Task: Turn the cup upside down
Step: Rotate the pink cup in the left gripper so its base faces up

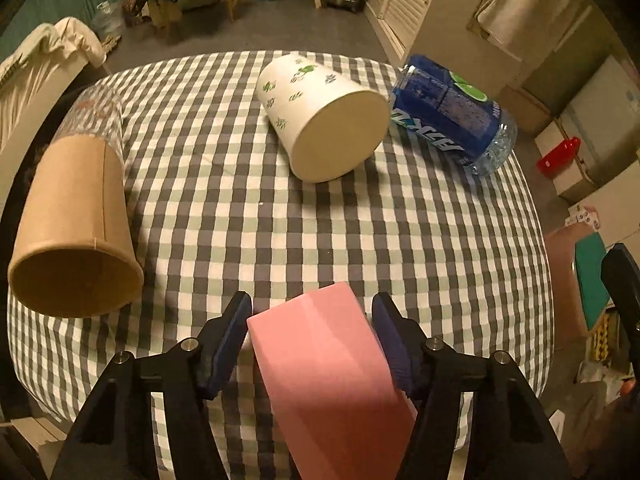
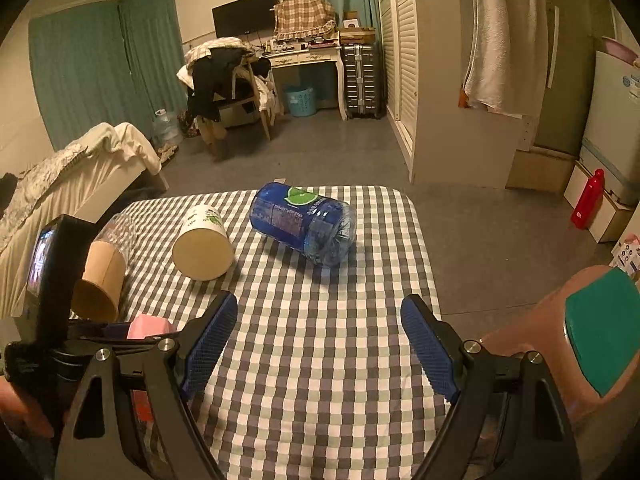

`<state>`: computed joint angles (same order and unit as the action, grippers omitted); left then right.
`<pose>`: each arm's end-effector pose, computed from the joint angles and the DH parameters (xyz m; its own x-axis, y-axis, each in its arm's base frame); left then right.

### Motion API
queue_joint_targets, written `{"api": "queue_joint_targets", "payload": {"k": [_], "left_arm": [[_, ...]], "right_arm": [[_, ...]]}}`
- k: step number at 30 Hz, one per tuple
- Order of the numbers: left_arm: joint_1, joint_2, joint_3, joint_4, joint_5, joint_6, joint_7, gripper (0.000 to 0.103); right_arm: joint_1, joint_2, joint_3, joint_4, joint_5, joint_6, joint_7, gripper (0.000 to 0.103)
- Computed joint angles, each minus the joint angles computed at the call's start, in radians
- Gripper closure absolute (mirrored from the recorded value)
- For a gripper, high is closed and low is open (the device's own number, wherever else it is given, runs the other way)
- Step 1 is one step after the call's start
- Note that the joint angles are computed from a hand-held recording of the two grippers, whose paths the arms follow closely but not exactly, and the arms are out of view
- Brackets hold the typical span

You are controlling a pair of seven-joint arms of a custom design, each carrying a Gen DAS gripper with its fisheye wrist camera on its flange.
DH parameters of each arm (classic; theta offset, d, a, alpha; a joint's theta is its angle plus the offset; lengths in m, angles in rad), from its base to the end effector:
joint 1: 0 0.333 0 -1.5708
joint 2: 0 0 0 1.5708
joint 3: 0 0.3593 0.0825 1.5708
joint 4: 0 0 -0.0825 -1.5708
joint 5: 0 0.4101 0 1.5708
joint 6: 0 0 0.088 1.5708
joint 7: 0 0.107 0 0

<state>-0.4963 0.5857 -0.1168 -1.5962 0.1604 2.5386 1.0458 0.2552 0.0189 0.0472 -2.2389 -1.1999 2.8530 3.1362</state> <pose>0.6380 -0.4315 0.3519 -0.1908 -0.9745 0.1178 -0.9306 0.1413 -0.3376 0.5289 0.2176 0.4286 -0.1507 -0.9849 -0.0851 -0.6732 0.1653 -0.7207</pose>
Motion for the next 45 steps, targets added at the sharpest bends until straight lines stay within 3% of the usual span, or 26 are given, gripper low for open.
{"api": "queue_joint_targets", "payload": {"k": [12,17,25,27,29,31,37,45], "left_arm": [[-0.103,-0.032,0.123,0.017,0.247,0.117,-0.182,0.045],[-0.151,-0.063,0.200,-0.038,0.420,0.195,-0.325,0.046],[-0.183,-0.042,0.235,-0.036,0.622,0.241,-0.487,0.046],[-0.155,-0.045,0.203,-0.052,0.620,0.270,-0.489,0.046],[-0.067,-0.043,0.103,-0.075,0.482,0.316,-0.373,0.045],[-0.039,-0.031,0.067,-0.077,0.398,0.330,-0.313,0.045],[-0.175,-0.018,0.215,-0.064,0.446,0.345,-0.344,0.046],[-0.216,0.015,0.271,-0.022,0.446,0.379,-0.369,0.046]], "right_arm": [[-0.017,-0.020,-0.001,-0.018,-0.045,0.006,0.063,0.019],[-0.021,-0.023,0.001,-0.021,-0.045,0.000,0.070,0.019],[-0.020,-0.017,0.002,-0.019,-0.041,-0.002,0.059,0.019],[-0.019,-0.015,0.002,-0.017,-0.037,-0.005,0.054,0.019],[-0.018,-0.014,0.002,-0.017,-0.034,-0.008,0.054,0.019],[-0.018,-0.012,0.001,-0.016,-0.030,-0.008,0.052,0.019],[-0.019,-0.005,-0.005,-0.014,-0.022,0.010,0.046,0.019],[-0.016,-0.005,-0.005,-0.014,-0.025,-0.003,0.056,0.019]]}}
